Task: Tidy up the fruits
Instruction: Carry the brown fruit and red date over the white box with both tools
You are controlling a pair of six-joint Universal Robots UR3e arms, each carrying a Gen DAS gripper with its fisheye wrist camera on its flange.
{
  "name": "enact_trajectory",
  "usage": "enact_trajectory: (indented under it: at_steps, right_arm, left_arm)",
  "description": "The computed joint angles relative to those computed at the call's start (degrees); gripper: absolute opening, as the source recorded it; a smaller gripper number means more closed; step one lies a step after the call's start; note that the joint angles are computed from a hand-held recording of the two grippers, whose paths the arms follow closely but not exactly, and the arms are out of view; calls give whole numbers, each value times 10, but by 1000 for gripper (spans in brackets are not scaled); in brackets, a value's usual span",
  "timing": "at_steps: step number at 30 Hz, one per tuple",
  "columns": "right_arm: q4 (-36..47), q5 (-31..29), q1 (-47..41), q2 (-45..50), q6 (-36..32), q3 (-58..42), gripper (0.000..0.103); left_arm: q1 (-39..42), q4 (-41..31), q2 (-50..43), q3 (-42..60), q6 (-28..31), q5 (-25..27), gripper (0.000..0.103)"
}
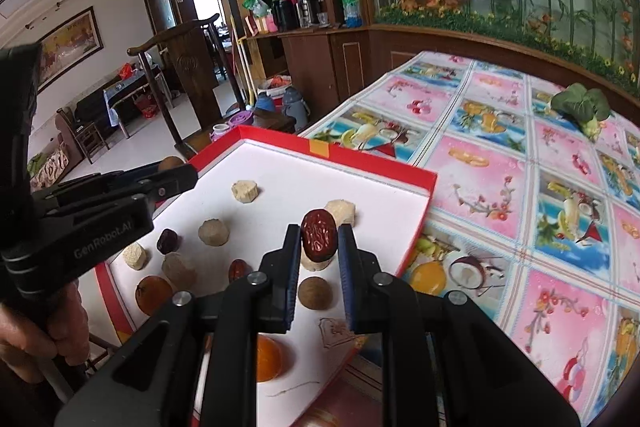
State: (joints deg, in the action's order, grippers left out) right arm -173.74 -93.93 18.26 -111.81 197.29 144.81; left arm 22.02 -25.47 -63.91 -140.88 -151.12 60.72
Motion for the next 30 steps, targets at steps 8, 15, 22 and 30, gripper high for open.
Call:
enact_trajectory:
  at_steps: [8, 15, 22, 30]
  right_arm:
    - [-12, 12, 37, 85, 6, -51, 21]
    - [-12, 1, 66, 142, 10, -87, 21]
    - [76, 26, 51, 162, 19, -148, 21]
    - [115, 22, 56, 174, 30, -177, 21]
  left_arm:
    - [11, -7, -18, -3, 27, 18, 24]
    - [4, 13, -68, 27, 14, 36, 24]
    - [-29, 4, -115, 68, 7, 71, 24]
    - [-56, -12, -158, 106, 2, 102, 24]
